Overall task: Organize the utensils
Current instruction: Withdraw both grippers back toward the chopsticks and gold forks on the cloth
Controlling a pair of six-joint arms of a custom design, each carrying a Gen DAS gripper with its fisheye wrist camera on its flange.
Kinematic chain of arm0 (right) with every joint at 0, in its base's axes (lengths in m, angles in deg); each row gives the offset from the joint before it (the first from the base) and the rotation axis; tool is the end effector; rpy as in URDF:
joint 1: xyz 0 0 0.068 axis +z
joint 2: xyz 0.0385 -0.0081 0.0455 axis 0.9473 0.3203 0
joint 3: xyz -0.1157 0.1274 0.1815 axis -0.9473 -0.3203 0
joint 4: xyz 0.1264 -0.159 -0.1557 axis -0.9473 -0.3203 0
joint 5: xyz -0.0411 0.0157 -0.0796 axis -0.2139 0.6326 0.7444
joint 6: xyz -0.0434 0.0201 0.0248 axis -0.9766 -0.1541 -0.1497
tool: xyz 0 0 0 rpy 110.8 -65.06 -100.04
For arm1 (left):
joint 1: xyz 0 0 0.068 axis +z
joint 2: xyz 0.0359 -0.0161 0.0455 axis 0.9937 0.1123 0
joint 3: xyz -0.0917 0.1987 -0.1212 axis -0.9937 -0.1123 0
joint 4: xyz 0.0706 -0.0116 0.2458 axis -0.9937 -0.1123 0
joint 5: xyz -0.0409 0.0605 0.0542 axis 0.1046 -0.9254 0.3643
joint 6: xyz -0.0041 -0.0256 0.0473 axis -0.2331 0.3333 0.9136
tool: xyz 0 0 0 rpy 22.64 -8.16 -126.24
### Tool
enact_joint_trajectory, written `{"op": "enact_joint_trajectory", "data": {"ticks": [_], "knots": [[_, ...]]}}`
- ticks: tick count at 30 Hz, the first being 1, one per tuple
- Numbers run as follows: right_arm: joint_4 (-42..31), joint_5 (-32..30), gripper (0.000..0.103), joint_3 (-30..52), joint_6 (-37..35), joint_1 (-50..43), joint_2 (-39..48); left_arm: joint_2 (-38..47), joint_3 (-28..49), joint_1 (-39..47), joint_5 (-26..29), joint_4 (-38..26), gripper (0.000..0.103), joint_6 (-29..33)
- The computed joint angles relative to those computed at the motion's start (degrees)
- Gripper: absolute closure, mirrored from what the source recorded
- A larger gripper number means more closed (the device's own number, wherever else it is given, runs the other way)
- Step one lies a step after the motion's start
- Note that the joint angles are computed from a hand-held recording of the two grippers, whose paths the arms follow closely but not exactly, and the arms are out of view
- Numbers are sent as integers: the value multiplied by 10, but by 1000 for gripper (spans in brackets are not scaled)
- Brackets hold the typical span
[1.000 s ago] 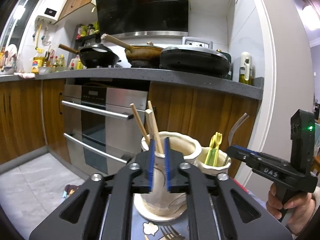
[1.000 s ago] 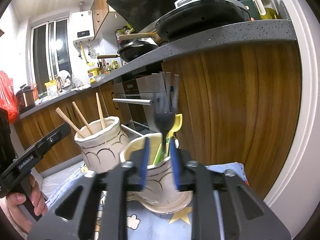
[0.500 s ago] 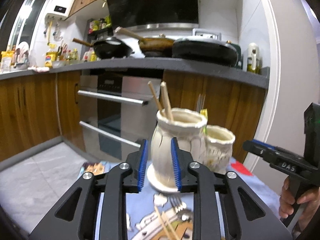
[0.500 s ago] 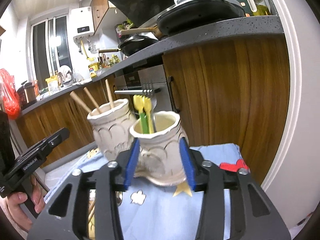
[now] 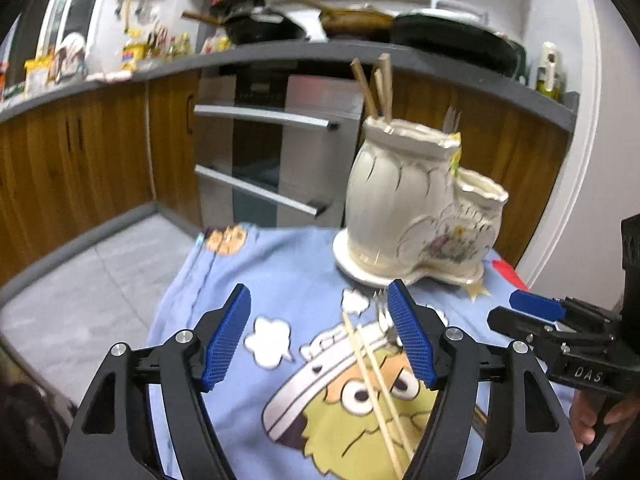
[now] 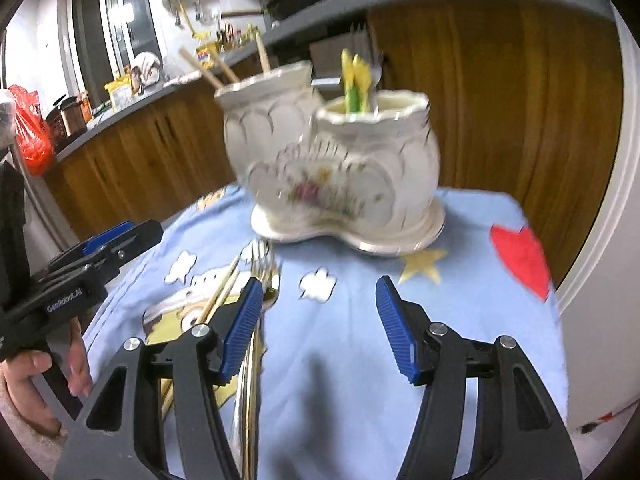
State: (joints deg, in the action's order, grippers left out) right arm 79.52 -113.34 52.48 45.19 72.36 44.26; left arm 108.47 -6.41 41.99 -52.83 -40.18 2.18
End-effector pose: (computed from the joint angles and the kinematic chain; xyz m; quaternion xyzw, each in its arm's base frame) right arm 0.3102 0.0267 0.1478 -0.2630 0.8609 0.2377 0.3649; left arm 0.2092 -0.1538 0.1583 -0.1355 0.8601 0.0032 0.4917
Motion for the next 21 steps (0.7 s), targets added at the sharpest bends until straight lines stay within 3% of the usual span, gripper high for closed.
{"op": "enact_joint_trajectory", "data": {"ticks": [8,12,16,21], "knots": [[-17,8,44,-3,-29,1,0,73,58,-8,17,-93,32,-31],[-19,12,44,4,-37,-2,9,110,80,-2,59,-114,32,-38],[-23,15,44,16,-39,-3,21,109,79,-10,56,-119,33,-33],[-50,12,44,39,-46,-3,40,111,75,3,94,-106,48,-17]]}}
